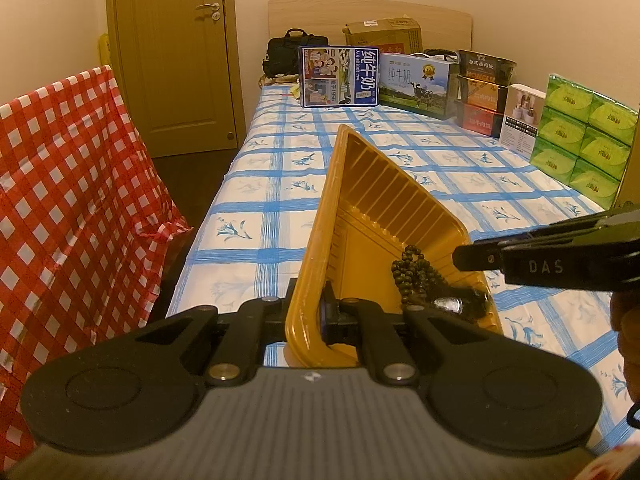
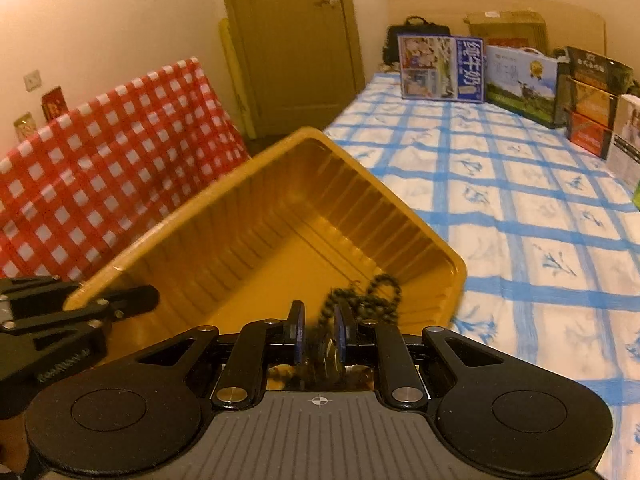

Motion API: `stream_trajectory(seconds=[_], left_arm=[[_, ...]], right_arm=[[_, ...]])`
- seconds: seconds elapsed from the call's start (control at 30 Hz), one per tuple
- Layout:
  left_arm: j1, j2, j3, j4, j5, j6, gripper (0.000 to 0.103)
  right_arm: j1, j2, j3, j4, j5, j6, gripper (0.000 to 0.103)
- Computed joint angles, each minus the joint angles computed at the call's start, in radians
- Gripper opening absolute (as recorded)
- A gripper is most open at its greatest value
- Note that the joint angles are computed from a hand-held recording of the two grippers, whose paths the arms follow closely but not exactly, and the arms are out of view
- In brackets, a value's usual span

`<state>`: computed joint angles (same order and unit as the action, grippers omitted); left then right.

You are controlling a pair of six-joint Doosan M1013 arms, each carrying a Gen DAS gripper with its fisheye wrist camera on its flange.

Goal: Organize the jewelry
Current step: 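Withdraw the open right gripper from the tray, then lower the orange tray flat onto the sheet and open the left gripper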

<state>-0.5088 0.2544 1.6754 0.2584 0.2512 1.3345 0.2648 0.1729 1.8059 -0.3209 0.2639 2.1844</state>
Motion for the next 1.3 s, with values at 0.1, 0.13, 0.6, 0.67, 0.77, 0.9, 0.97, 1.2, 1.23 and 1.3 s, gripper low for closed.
stream_trajectory(seconds=[0.1, 0.13, 0.6, 0.67, 0.77, 0.9, 0.97, 1.2, 1.23, 1.3], left_arm=[[0.000, 0.000, 0.000, 0.006, 0.000, -0.006, 0.007], [0.000, 0.000, 0.000, 0.006, 0.000, -0.006, 0.007], [0.000, 0.000, -0.001, -0.009, 0.001, 0.007, 0.007], [0.000, 0.000, 0.001, -0.018, 0.001, 0.013, 0.007], [0.004, 0.000, 0.003, -0.057, 0.001, 0.047, 0.007], [0.018, 0.002, 0.001, -0.157, 0.007, 0.147, 0.007], [0.027, 0.006, -0.006, -0.222, 0.015, 0.207, 0.007], [0.067, 0.022, -0.027, -0.500, 0.070, 0.441, 0.008], [0.074, 0.026, -0.031, -0.534, 0.083, 0.466, 0.008], [0.088, 0.034, -0.038, -0.598, 0.106, 0.511, 0.008]], right_arm=[[0.001, -0.006, 0.006, -0.078, -0.002, 0.093, 0.016], [0.001, -0.009, 0.009, -0.110, 0.000, 0.131, 0.017], [-0.022, -0.072, 0.088, -0.368, 0.061, 0.494, 0.040], [-0.021, -0.078, 0.099, -0.367, 0.074, 0.503, 0.040], [-0.022, -0.088, 0.117, -0.361, 0.087, 0.522, 0.041], [-0.023, -0.096, 0.133, -0.352, 0.109, 0.547, 0.042], [-0.021, -0.102, 0.140, -0.358, 0.114, 0.561, 0.042], [-0.010, -0.111, 0.151, -0.398, 0.137, 0.621, 0.042], [-0.008, -0.113, 0.152, -0.402, 0.141, 0.627, 0.042], [-0.004, -0.114, 0.154, -0.412, 0.149, 0.643, 0.042]])
